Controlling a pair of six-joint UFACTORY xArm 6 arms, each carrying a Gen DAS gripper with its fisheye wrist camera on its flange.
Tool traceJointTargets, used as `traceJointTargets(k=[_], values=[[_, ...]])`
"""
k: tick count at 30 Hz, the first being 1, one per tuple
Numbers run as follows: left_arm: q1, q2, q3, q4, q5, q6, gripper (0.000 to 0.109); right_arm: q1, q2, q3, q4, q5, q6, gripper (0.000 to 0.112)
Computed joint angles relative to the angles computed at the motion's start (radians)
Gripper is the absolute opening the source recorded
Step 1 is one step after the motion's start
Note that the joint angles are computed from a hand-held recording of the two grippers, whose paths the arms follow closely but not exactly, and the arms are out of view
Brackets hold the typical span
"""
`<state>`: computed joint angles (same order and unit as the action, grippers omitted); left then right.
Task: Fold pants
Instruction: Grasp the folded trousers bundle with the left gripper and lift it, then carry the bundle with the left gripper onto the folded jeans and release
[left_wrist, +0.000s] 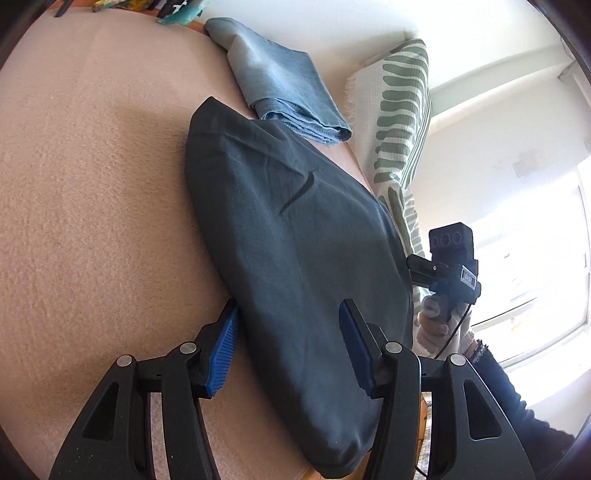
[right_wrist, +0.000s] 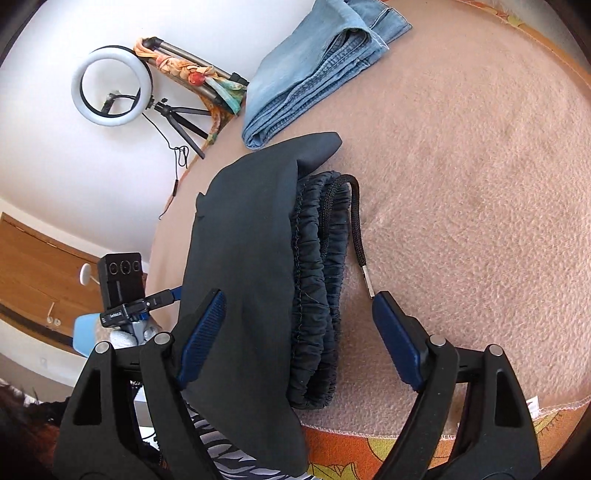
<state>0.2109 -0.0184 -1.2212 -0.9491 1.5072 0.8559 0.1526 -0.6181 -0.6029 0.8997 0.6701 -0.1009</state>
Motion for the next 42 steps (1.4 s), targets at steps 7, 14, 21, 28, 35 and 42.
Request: traceJointTargets(k=[7, 14, 21, 28, 35, 42], values=[[-0.034, -0.008, 0.006, -0.006, -0.021, 0.016, 0.053, 0.037, 0.056, -0.023, 0.190, 0.019, -0.210, 0.082], [-0.075, -0.031, 0.036, -0.002, -0.100, -0.021, 0.023, 0.113, 0.128, -0.072, 0.090, -0.069, -0.103, 0.045], [-0.080, -0.075, 0.079, -0.035, -0.157, 0.008, 0.005, 0.178, 0.095, -0.100, -0.337, -0.112, 0.245, 0.033], [-0.087, -0.124, 0.062, -0.062, -0.159, 0.059, 0.005, 0.217, 0.121, -0.215, -0.631, -0.061, 0.447, 0.027], [-0.096, -0.106, -0.034, -0.090, -0.147, 0.072, 0.004, 0.221, 0.129, -0.328, -0.776, -0.003, 0.501, 0.026], [-0.150, -0.007, -0.232, -0.111, -0.199, 0.054, 0.004, 0.171, 0.204, -0.486, -0.850, 0.034, 0.473, 0.026]])
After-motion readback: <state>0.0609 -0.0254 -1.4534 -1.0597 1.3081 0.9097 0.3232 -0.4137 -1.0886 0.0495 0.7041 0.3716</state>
